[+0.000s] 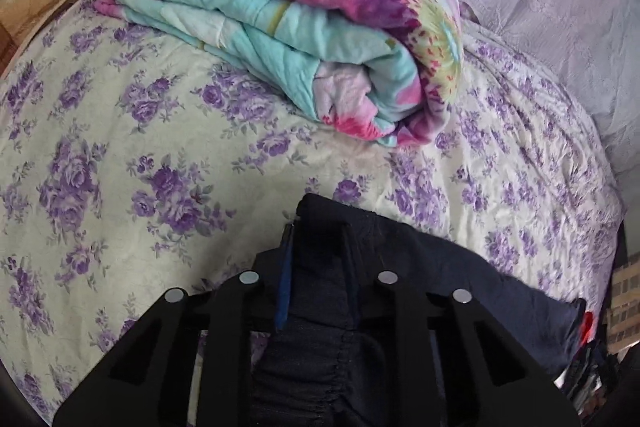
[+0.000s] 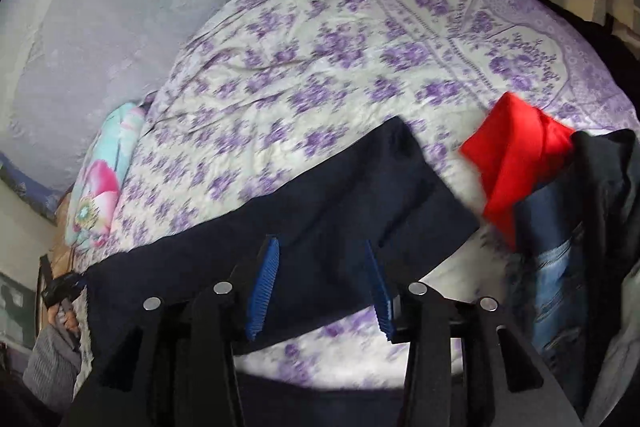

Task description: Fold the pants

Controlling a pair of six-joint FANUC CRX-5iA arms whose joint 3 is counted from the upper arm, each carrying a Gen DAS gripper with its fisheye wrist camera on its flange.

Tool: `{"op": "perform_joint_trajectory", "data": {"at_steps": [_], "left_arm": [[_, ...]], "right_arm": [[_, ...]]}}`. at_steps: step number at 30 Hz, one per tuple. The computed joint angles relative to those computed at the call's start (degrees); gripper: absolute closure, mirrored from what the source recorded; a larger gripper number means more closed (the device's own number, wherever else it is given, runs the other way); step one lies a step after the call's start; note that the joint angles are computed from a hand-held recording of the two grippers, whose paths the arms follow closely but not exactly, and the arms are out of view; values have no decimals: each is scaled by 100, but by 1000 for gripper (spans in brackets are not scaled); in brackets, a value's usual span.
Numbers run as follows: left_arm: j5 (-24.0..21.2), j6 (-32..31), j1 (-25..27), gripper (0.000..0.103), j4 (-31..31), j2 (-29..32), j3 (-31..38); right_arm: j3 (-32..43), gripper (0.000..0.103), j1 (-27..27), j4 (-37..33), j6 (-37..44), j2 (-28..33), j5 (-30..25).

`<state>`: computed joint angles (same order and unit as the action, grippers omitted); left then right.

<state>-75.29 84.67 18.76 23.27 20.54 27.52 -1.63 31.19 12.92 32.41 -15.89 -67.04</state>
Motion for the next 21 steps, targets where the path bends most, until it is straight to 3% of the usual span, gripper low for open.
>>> {"op": "perform_joint_trajectory", "data": {"at_steps": [5,7,9,14,18,21], "left_arm": [[-256,-18,-101,76,-375,11,195],[-626,-193,33,49,-174,-100,166],[-528,-649,250,38,-86,-617,-304],[-1098,-1434,1384,37,617,-1794,-1674],[-1674,-1673,2319,38,1103,-2612,-2877],[-1968,-1639,2663,48,1374,-2872,-3669]], "right_arm": [[317,59,892,-873,381,281,72],[554,59,1210,-1353,785,545,56],[714,59,1618,-1487,1059,761,-10],[667,57,2139,-1578,870,786,-93],[154,54,2518,-1037,-273,376,219],[-249,54,2909,-437,-1287,16,300]]}}
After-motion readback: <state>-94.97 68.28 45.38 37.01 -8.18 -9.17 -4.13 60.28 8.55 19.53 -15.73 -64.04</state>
